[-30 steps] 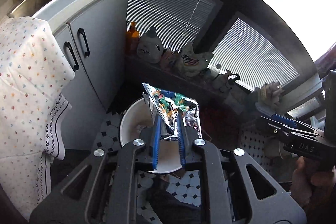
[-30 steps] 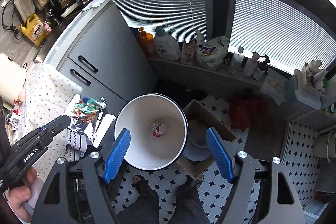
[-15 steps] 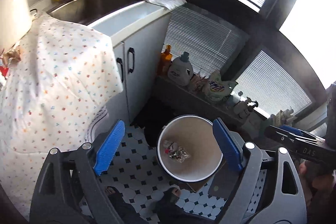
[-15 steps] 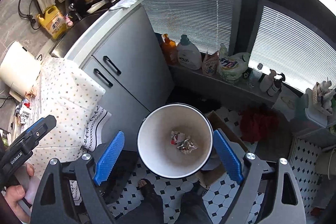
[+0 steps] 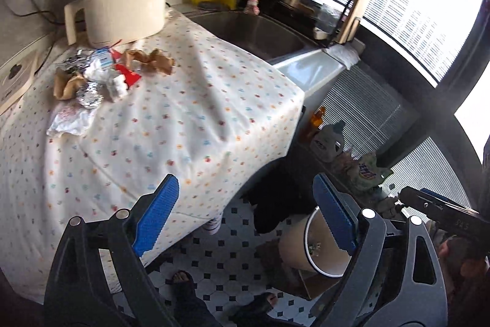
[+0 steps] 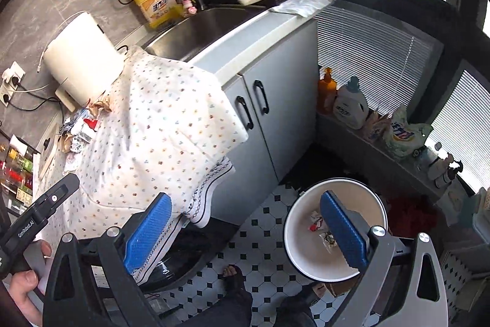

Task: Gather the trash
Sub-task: 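Return both tools to the counter and reach the left tool to a silver wrapper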

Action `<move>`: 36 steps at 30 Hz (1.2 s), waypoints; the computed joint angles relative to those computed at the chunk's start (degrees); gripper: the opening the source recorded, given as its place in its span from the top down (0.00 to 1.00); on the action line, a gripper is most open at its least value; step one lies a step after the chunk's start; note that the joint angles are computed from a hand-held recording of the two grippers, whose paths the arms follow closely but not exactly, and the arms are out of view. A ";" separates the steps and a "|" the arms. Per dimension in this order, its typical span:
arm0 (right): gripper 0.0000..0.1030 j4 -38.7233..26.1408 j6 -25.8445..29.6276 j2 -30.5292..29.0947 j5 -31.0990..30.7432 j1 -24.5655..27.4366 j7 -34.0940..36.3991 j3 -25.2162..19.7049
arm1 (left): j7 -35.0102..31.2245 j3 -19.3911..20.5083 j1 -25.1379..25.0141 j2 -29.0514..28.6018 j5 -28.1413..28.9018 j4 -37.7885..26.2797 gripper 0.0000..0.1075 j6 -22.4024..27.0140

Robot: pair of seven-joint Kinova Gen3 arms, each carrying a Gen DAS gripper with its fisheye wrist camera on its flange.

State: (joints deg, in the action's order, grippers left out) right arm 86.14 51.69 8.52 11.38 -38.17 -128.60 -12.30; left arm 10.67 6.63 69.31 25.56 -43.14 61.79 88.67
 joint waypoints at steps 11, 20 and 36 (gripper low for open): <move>0.08 -14.21 5.39 9.63 5.68 -11.00 -3.70 0.80 | 12.07 4.33 -2.98 -13.14 -1.70 18.66 0.18 2.04; 0.08 -24.15 9.20 16.23 8.23 -18.49 -6.43 3.89 | 13.19 8.49 -10.44 -22.97 -2.97 30.47 0.18 -1.09; 0.08 -36.86 15.61 24.72 12.24 -26.49 -15.88 9.47 | -4.62 5.54 -29.75 -32.60 1.02 42.50 0.18 -20.28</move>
